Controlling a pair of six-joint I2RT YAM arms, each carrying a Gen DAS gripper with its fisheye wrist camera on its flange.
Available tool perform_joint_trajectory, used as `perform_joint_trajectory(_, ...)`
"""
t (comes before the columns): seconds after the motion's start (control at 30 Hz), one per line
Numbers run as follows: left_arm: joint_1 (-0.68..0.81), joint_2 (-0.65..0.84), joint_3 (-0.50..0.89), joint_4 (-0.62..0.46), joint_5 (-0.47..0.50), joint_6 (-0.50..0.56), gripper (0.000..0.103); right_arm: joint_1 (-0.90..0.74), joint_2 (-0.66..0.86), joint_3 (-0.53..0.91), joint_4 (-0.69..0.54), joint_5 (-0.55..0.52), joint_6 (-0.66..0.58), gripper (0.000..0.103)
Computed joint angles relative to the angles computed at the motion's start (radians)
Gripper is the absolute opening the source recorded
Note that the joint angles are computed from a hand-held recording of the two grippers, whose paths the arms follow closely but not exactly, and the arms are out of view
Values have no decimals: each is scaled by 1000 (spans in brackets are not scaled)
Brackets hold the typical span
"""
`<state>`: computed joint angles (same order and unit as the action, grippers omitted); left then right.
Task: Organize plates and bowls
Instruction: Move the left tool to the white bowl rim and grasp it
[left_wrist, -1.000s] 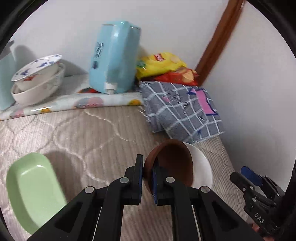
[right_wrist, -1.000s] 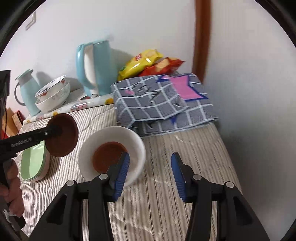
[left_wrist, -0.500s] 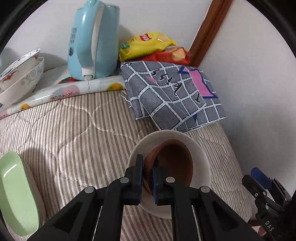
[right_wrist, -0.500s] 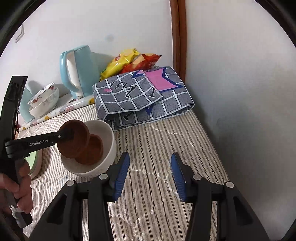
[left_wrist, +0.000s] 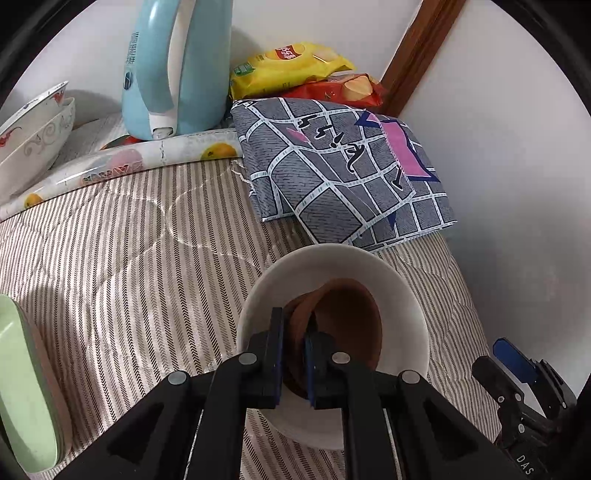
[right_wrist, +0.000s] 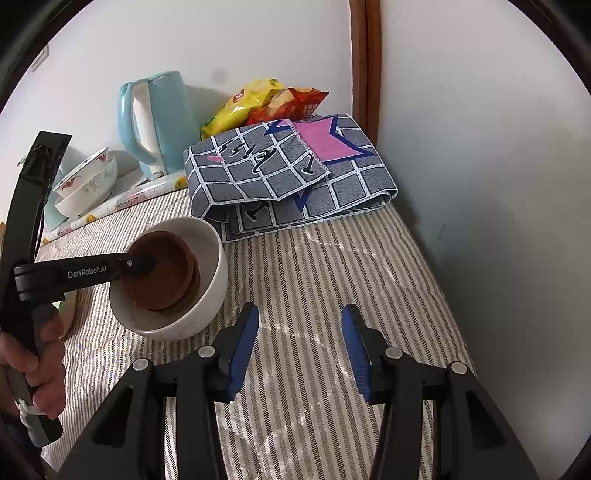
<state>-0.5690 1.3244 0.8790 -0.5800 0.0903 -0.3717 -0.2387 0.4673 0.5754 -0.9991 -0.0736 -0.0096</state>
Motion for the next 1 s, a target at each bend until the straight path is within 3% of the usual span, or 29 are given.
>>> perform_joint_trajectory(0.33,11,26,35,-44,20,34,14,124,18,8,11,77,84,46)
perform_joint_trajectory(0.77,10,-68,29,-102,8,43,19,340,17,45,-23,210,226,46)
perform_joint_trajectory(0.93,6,-114,30,-125,-51,58,25,387,23,62,-32,239,267,46)
perform_joint_trajectory(1.0,19,-139,24,-133,-74,64,35,393,25,69,-29,230,276,46)
